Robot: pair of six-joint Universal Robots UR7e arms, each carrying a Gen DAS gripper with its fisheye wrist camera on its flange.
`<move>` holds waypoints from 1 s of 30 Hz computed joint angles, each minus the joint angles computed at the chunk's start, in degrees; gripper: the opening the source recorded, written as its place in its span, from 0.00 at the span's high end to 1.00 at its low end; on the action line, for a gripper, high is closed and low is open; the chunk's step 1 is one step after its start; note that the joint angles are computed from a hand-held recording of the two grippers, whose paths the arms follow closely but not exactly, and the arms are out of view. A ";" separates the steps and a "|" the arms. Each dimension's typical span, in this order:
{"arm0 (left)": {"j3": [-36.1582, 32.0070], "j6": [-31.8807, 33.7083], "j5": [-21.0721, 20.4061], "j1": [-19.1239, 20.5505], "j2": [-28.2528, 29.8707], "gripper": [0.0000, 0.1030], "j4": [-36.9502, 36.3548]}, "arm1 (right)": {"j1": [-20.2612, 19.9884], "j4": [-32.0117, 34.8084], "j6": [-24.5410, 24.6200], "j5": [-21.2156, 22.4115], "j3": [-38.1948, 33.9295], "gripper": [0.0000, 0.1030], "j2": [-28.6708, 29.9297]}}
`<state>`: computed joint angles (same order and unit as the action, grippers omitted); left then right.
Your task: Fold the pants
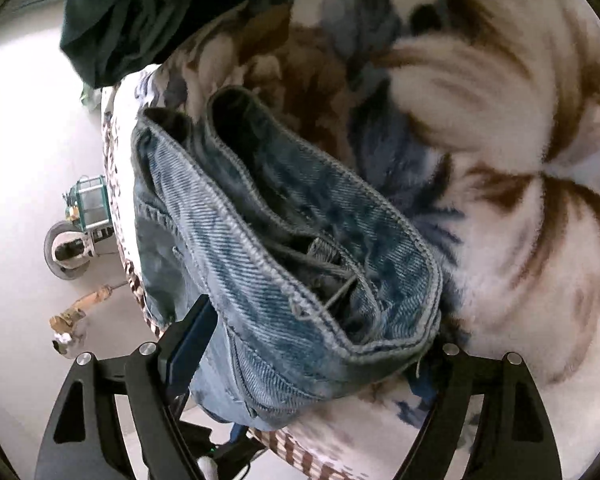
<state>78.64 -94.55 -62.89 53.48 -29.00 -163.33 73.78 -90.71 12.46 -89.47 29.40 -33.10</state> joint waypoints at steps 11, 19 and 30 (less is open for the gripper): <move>-9.69 -0.26 0.43 2.13 3.46 0.57 17.26 | -1.23 -6.54 -1.75 0.88 8.62 0.36 -4.95; -9.39 19.02 4.65 -0.89 -0.24 0.73 17.03 | -0.16 -17.73 0.23 2.19 23.90 0.65 -14.84; -0.54 13.47 -1.39 3.15 -1.02 0.63 6.98 | -2.60 -19.10 2.91 4.27 29.35 0.32 -14.95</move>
